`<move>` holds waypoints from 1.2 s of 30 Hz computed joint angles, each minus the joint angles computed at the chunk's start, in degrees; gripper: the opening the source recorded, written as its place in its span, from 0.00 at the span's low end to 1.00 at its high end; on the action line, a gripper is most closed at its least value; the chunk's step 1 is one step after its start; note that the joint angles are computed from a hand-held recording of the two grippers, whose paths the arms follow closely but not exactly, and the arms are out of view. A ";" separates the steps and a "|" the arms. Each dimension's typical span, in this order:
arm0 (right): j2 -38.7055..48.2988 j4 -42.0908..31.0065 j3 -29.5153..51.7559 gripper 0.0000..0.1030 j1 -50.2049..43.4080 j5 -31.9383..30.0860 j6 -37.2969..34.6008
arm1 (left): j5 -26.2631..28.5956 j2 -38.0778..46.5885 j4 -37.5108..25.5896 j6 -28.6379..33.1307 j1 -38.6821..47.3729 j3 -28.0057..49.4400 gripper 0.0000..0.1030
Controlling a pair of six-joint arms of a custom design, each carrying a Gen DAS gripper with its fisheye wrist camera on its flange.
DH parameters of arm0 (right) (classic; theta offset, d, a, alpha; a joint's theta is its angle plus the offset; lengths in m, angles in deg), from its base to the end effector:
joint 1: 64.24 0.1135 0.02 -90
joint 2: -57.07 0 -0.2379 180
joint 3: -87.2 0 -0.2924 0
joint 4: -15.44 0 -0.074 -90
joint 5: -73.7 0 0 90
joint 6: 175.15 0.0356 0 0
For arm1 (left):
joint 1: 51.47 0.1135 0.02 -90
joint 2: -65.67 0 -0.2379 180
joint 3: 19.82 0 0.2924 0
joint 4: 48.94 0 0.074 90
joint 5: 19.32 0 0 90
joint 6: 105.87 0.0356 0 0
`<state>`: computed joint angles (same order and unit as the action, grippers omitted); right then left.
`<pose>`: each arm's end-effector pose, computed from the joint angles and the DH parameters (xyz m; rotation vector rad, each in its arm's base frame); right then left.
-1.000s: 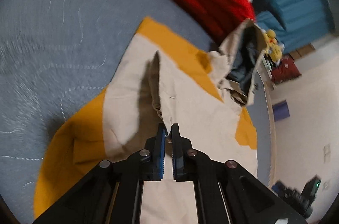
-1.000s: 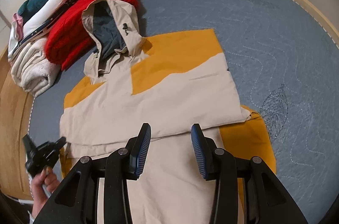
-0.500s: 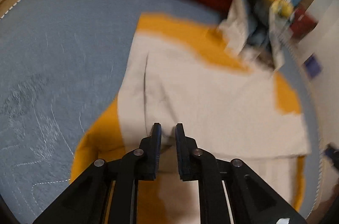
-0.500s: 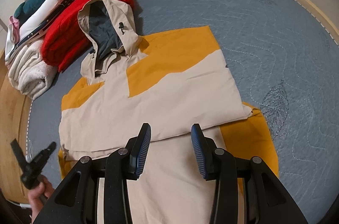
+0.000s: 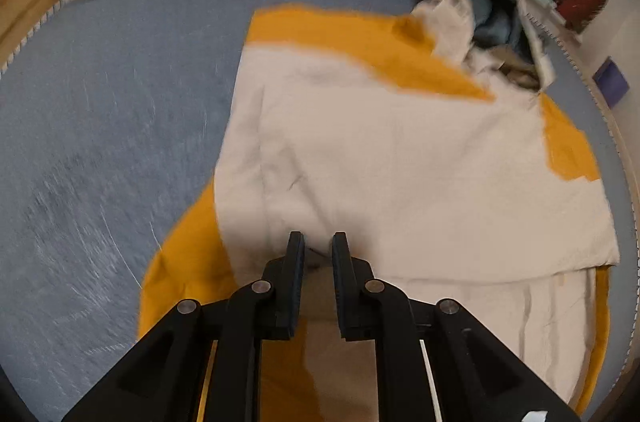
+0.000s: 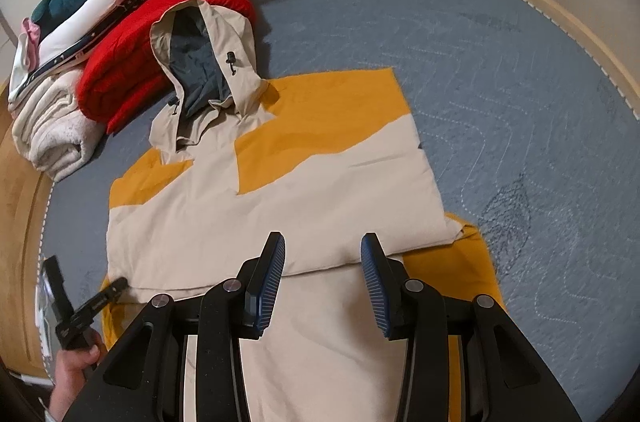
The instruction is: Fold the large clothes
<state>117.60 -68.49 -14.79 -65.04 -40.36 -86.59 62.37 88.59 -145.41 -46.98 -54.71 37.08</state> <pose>0.2246 0.0114 0.3108 -0.1336 2.6707 0.5583 0.0939 -0.0002 0.2727 -0.6817 2.5522 -0.0076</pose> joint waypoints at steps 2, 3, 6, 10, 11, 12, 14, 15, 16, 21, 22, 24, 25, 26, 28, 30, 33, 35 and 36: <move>-0.14 0.06 0.68 0.40 -0.65 0.55 -0.67 | -4.56 2.81 0.14 -3.20 -6.62 5.22 0.12; -0.05 0.04 0.99 0.40 -1.12 0.47 -1.02 | -6.69 4.38 0.27 -4.15 -9.21 7.89 0.12; 0.59 -0.05 2.35 0.40 -2.69 0.02 -1.99 | -10.00 10.24 2.57 -4.54 -12.46 16.03 0.12; 1.70 -0.58 3.55 0.40 -4.52 -0.01 -3.49 | -4.40 20.64 9.79 1.28 -5.07 24.07 0.12; 2.09 -0.81 3.75 0.40 -5.06 -0.23 -3.93 | -3.23 24.71 12.39 2.62 -3.23 26.55 0.12; 2.44 -1.11 3.93 0.40 -5.54 -0.40 -4.19 | -3.37 28.77 14.98 3.57 -2.49 28.64 0.12; 3.31 -1.58 4.39 0.40 -6.41 -1.01 -4.16 | -3.42 35.90 18.89 6.59 -0.26 33.04 0.10; 3.48 -1.55 4.45 0.40 -6.63 -1.26 -3.95 | -2.86 40.01 20.90 7.88 0.69 35.69 0.09; 3.44 -1.40 4.45 0.37 -6.87 -1.60 -3.68 | -2.20 43.04 22.15 8.69 1.45 37.72 0.09; 3.18 0.31 4.43 0.25 -6.44 -1.90 -3.75 | 1.86 60.90 26.95 10.93 4.70 51.72 0.09; 3.15 0.61 4.22 0.25 -6.13 -1.37 -3.80 | 2.04 63.43 27.29 11.12 4.83 53.91 0.10; 3.68 0.72 3.94 0.25 -5.97 -0.87 -3.99 | 2.50 69.70 27.12 11.53 5.30 59.82 0.11; 4.12 0.65 3.91 0.25 -6.02 -0.94 -4.05 | 2.82 73.67 26.77 11.47 5.84 63.80 0.14; 4.65 0.61 3.87 0.25 -6.06 -0.96 -4.11 | 3.08 75.87 26.61 11.20 6.15 66.07 0.21; 5.22 1.12 3.46 0.25 -5.94 -0.38 -4.08 | 4.01 80.65 26.80 10.41 7.04 70.99 0.34; 5.65 1.67 3.02 0.26 -5.89 0.09 -4.25 | 4.69 86.15 26.06 10.22 7.68 77.04 0.40; 6.30 2.21 2.39 0.26 -5.86 0.45 -5.20 | 4.73 94.05 23.06 10.35 8.30 86.82 0.40; 6.62 2.46 2.19 0.26 -5.98 0.89 -5.84 | 4.60 98.80 21.18 9.49 8.72 92.85 0.40; 6.71 2.55 2.10 0.26 -6.08 0.93 -6.13 | 4.29 100.87 20.12 9.48 8.88 95.63 0.40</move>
